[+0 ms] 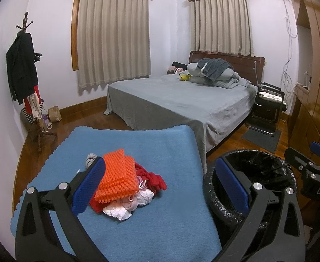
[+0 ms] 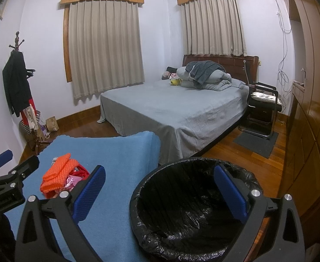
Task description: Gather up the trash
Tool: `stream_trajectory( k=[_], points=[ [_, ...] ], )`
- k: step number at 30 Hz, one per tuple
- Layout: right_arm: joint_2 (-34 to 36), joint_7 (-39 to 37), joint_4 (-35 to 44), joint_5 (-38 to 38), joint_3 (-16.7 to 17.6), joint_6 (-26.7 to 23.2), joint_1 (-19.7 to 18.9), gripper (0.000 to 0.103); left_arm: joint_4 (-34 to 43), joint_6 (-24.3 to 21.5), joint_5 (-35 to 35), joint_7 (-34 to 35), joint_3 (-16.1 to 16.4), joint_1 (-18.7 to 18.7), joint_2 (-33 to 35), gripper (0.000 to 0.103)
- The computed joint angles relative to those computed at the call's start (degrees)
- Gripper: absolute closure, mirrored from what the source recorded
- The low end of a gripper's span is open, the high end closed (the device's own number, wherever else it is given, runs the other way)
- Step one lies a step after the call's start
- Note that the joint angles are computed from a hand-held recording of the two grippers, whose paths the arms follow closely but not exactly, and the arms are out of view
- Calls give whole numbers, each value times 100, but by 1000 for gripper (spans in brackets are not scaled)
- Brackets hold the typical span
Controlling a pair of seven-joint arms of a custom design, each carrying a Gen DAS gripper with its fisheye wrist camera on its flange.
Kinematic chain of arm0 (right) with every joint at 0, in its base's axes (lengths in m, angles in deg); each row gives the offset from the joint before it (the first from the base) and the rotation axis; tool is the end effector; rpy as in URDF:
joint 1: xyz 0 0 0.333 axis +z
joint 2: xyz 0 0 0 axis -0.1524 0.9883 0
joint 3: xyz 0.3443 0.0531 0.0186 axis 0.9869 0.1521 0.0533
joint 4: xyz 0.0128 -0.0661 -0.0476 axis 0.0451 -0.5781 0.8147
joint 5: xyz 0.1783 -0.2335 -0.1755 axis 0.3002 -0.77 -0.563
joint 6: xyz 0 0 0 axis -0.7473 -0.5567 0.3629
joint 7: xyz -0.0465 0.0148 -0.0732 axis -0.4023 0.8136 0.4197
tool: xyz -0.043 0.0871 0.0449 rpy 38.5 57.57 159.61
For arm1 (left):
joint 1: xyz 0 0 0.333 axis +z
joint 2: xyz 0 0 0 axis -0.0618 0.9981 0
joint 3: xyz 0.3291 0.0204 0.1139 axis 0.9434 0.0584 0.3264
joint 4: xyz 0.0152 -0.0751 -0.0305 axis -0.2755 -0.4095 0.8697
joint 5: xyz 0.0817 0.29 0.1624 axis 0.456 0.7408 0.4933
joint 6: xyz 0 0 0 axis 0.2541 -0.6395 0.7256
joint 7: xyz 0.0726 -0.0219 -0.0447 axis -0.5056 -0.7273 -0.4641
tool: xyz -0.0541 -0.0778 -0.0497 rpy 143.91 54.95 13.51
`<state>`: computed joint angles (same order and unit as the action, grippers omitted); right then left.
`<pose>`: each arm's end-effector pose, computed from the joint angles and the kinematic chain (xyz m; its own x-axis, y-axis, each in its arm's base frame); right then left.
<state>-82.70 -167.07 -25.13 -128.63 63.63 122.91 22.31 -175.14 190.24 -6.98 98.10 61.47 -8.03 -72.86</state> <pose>0.4527 0.3541 0.5811 -0.2273 -0.9692 -0.0947 -0.4056 0.1827 -0.8956 0.5074 -0.1371 0.5978 -0.2442 -0.9694 -0.0258 -0.4272 0.1314 -0.8945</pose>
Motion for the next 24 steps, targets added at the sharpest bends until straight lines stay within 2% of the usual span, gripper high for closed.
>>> stream_trajectory(
  k=[6,11,13,16,17,18,22,23,24],
  points=[
    [1,-7,3,7,-2,4,-1,6,1,-22,-164,149,45,-73,-7,5],
    [13,15,-13,1,-9,26,-5,6,-2,-9,-37,29,-9,4,-2,5],
    [13,14,-14,3,-10,31,-5,6,-39,-12,-490,452,166,-229,-14,5],
    [11,14,-19,5,-12,38,-6,6,-46,-15,-463,427,79,-133,-24,5],
    [42,44,-10,-8,-7,32,2,6,-53,56,-16,14,-81,130,15,5],
    [42,48,-12,-11,-10,39,4,6,-33,69,248,-233,-129,228,29,5],
    [89,57,3,-22,-13,42,32,6,0,69,665,-628,-148,325,40,5],
    [142,52,49,-21,-15,47,38,6,68,76,1107,-1050,-226,468,92,5],
    [152,57,51,-26,-23,55,47,6,76,78,1158,-1101,-202,458,104,5]
  ],
)
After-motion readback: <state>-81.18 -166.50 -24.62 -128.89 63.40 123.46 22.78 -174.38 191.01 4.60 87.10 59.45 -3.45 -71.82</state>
